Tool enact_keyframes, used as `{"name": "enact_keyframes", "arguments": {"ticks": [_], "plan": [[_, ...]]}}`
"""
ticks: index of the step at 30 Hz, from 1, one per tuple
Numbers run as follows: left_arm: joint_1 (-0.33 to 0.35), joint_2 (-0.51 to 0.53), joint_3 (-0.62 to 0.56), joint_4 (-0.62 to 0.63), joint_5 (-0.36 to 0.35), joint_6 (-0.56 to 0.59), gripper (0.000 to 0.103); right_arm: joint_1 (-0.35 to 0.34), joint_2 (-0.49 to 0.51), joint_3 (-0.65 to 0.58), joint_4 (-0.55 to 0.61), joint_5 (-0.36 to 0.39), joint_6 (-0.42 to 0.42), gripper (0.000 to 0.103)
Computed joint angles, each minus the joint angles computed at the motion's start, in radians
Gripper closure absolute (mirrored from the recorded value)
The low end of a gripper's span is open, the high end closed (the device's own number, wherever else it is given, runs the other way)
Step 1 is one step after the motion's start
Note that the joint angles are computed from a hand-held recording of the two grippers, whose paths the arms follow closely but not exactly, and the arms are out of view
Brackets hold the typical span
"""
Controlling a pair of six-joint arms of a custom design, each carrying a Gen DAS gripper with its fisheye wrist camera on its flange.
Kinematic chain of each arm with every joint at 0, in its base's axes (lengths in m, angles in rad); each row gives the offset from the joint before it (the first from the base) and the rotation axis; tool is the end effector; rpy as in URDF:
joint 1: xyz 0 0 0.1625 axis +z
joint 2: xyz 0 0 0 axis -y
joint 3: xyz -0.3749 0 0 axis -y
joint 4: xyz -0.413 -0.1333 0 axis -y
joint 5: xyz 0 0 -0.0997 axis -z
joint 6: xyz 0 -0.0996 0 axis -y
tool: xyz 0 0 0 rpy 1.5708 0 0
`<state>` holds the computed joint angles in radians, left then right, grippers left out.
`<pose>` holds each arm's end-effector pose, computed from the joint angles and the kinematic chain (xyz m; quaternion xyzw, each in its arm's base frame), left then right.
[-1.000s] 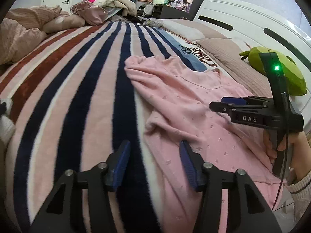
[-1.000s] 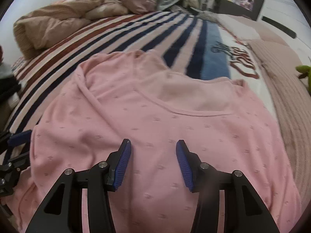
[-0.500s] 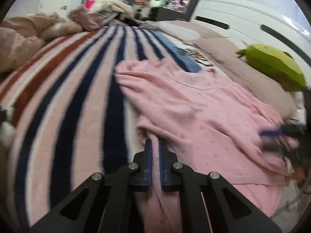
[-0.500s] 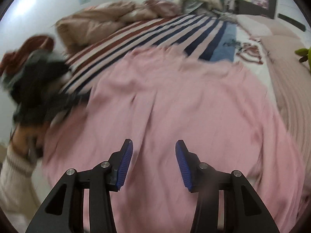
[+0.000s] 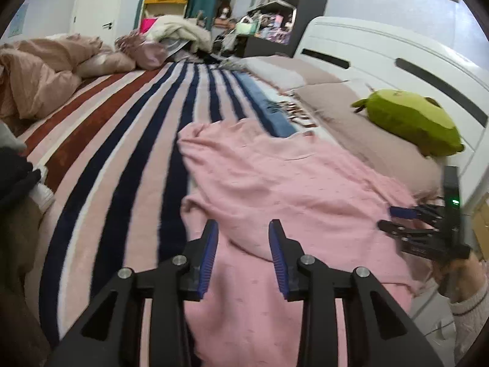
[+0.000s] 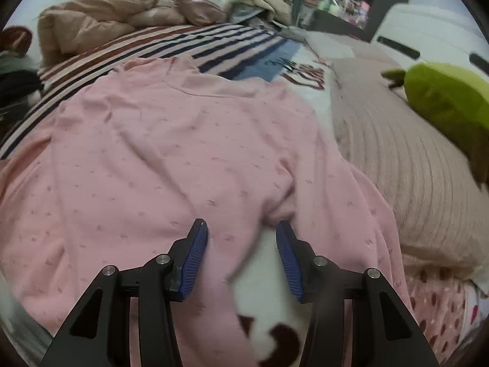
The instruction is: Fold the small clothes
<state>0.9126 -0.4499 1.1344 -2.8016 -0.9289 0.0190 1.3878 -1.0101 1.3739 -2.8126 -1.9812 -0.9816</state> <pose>-0.3271 -0.7384 0.0480 0.2232 0.8901 -0.3385 0.2080 -0.0389 -0.7243 0.3514 0.2647 -0.8501 0.2461 0.3829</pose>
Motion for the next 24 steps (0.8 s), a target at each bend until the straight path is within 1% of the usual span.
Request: {"name": "enact_keyframes", "arguments": {"ticks": [1,2,3,5,8,10,11,14,16,18,19,20,21,22,24], "plan": [[-0.004,-0.004,0.009,-0.009,-0.004,0.002,0.068,-0.007,-0.015,0.003,0.026,0.017,0.014,0.063],[-0.011,-0.009,0.020,-0.022,-0.009,0.004,0.065,-0.017,-0.044,0.018,0.057,0.051,0.027,0.064],[-0.016,-0.016,0.034,-0.034,-0.013,0.006,0.063,-0.025,-0.061,0.022,0.075,0.080,0.026,0.064],[-0.026,-0.025,0.054,-0.057,-0.026,0.008,0.056,-0.043,-0.117,0.055,0.116,0.149,0.031,0.064],[-0.037,-0.036,0.079,-0.082,-0.048,0.014,0.049,-0.083,-0.200,0.097,0.199,0.239,0.088,0.062],[-0.044,-0.039,0.089,-0.087,-0.056,0.013,0.046,-0.104,-0.242,0.133,0.226,0.266,0.106,0.062],[-0.047,-0.038,0.090,-0.086,-0.059,0.011,0.045,-0.122,-0.269,0.156,0.251,0.294,0.108,0.062],[-0.049,-0.038,0.093,-0.074,-0.076,0.008,0.045,-0.158,-0.310,0.202,0.308,0.347,0.106,0.062],[-0.049,-0.034,0.090,-0.067,-0.081,0.004,0.045,-0.168,-0.312,0.221,0.308,0.344,0.107,0.061],[-0.050,-0.029,0.086,-0.062,-0.081,-0.002,0.044,-0.171,-0.316,0.273,0.210,0.340,0.085,0.060],[-0.050,-0.028,0.086,-0.060,-0.086,-0.006,0.044,-0.169,-0.320,0.291,0.176,0.332,0.070,0.063],[-0.050,-0.029,0.089,-0.060,-0.088,-0.008,0.044,-0.158,-0.318,0.313,0.120,0.306,0.046,0.082],[-0.052,-0.029,0.091,-0.060,-0.086,-0.008,0.044,-0.154,-0.322,0.332,0.087,0.294,0.028,0.097],[-0.053,-0.031,0.096,-0.064,-0.082,-0.008,0.044,-0.151,-0.326,0.339,0.085,0.292,0.022,0.100],[-0.056,-0.037,0.110,-0.074,-0.079,-0.011,0.044,-0.160,-0.341,0.341,0.125,0.329,0.029,0.101]]}}
